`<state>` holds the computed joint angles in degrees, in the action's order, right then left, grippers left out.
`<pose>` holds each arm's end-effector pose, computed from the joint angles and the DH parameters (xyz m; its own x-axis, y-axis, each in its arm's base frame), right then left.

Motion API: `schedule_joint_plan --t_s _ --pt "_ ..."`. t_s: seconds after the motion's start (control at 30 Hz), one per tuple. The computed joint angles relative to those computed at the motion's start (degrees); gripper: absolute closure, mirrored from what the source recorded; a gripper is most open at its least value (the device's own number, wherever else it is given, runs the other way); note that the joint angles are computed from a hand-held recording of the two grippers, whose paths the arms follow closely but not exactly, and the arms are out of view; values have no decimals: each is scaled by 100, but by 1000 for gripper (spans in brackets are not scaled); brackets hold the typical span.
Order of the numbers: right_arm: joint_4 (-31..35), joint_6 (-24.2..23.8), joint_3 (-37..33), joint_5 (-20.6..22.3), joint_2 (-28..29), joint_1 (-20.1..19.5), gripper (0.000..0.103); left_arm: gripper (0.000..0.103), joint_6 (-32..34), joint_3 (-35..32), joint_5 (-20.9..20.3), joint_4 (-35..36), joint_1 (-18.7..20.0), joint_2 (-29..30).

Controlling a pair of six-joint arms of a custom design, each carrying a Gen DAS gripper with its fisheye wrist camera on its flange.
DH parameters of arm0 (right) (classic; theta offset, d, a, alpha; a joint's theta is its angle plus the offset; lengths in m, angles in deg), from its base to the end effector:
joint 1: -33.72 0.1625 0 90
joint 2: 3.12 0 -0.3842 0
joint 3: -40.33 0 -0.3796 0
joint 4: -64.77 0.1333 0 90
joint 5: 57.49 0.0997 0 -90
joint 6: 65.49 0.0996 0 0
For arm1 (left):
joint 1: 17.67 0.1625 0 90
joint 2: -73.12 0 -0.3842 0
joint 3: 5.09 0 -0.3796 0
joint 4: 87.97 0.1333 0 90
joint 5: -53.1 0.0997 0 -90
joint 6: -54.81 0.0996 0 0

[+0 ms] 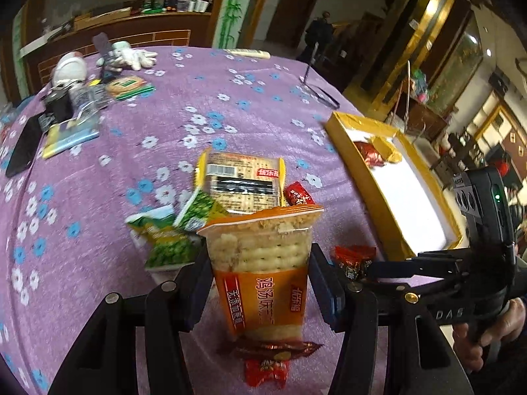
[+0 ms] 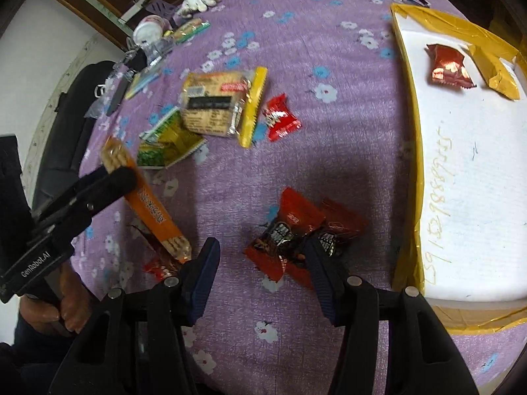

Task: Organize snacks
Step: 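Grasp the orange cracker packet with the left tool while the right tool grasps a red candy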

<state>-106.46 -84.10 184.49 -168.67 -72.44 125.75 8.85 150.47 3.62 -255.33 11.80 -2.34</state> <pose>0.1095 -0.3407 0.0744 -0.8733 -0.3102 0.3758 -0.3312 0.9435 0.0091 -0.1269 -0.2992 0.0801 -0.8663 0.1174 -0.4855 0.3551 0.8283 -0.4333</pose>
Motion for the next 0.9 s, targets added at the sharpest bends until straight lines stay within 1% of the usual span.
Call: schedule_joint_plan --t_s 0.03,0.1,0.2,0.3,0.4,0.5,0.53,0.57,0.6,0.67,0.8,0.9 --pt "-47 12 -5 -20 45 -9 57 45 74 -32 -9 -81 45 106" --pt "-253 -50 27 -59 120 5 59 45 240 -115 -83 -324 166 387" --pt "-454 -69 6 -297 313 163 61 44 374 -197 -154 -406 260 675" --pt "-542 -158 -28 -486 478 288 61 44 451 -269 -150 -283 322 912" --pt "-813 -299 -48 -731 723 419 61 44 543 -356 -229 -176 457 1150" --pt "-1026 -429 -87 -1043 1049 452 68 43 643 -365 -172 -173 418 1311" --pt "-1313 -560 -42 -1064 1130 485 70 43 671 -364 -159 -169 403 1326" --pt "-1455 -636 -47 -1191 1240 547 71 44 698 -357 -158 -208 412 1333" --pt "-1548 -662 -46 -1210 1283 558 75 44 712 -335 -169 -273 418 1329" --pt "-1485 -577 -31 -1080 1180 476 78 45 762 -306 -218 -343 442 1272" --pt "-1437 -506 52 -819 914 403 79 45 812 -236 -360 -520 552 1069" --pt "-1508 -524 104 -762 795 463 79 45 835 -218 -411 -606 577 927"
